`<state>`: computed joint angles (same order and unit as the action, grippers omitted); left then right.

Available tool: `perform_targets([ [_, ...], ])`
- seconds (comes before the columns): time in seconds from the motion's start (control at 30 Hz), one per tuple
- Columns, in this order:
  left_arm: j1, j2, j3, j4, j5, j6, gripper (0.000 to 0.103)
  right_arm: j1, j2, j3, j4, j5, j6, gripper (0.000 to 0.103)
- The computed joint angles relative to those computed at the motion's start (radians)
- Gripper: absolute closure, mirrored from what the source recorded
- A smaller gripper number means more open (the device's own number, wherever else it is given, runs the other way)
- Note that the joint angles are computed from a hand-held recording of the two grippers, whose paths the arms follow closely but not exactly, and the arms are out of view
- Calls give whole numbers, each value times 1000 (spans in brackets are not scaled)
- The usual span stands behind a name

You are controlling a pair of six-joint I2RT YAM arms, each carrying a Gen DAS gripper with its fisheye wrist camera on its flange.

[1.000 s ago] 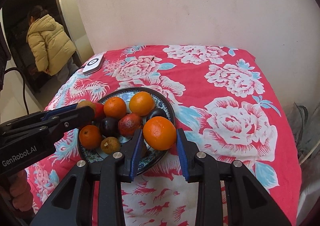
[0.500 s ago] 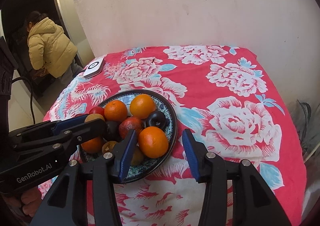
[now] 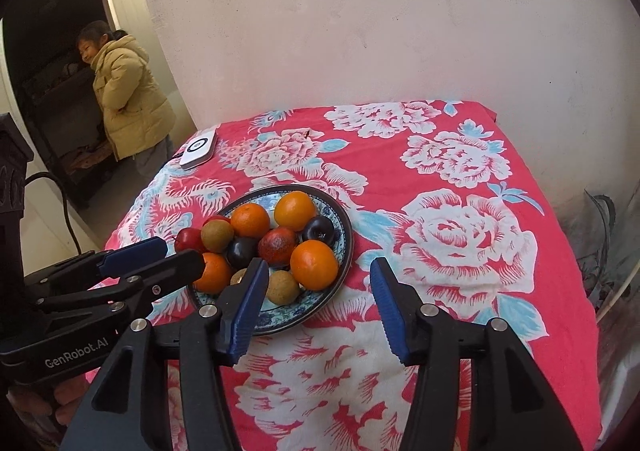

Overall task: Organize fruits
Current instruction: 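Open both tools over the plate and withdraw them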

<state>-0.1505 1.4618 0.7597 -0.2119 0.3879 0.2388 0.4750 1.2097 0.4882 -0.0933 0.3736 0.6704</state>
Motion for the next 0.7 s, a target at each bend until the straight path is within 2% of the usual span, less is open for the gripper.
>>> perform_targets([
  [0.23,29,-47,-34,-33,-34,11,44,109,8,22,-78,85,63,46],
  [0.5,39,-65,-77,-24,-77,14,41,203,58,64,-180,188,162,46],
  [0.7,32,-52,-92,-19,-104,15,41,227,104,84,-228,211,209,46],
])
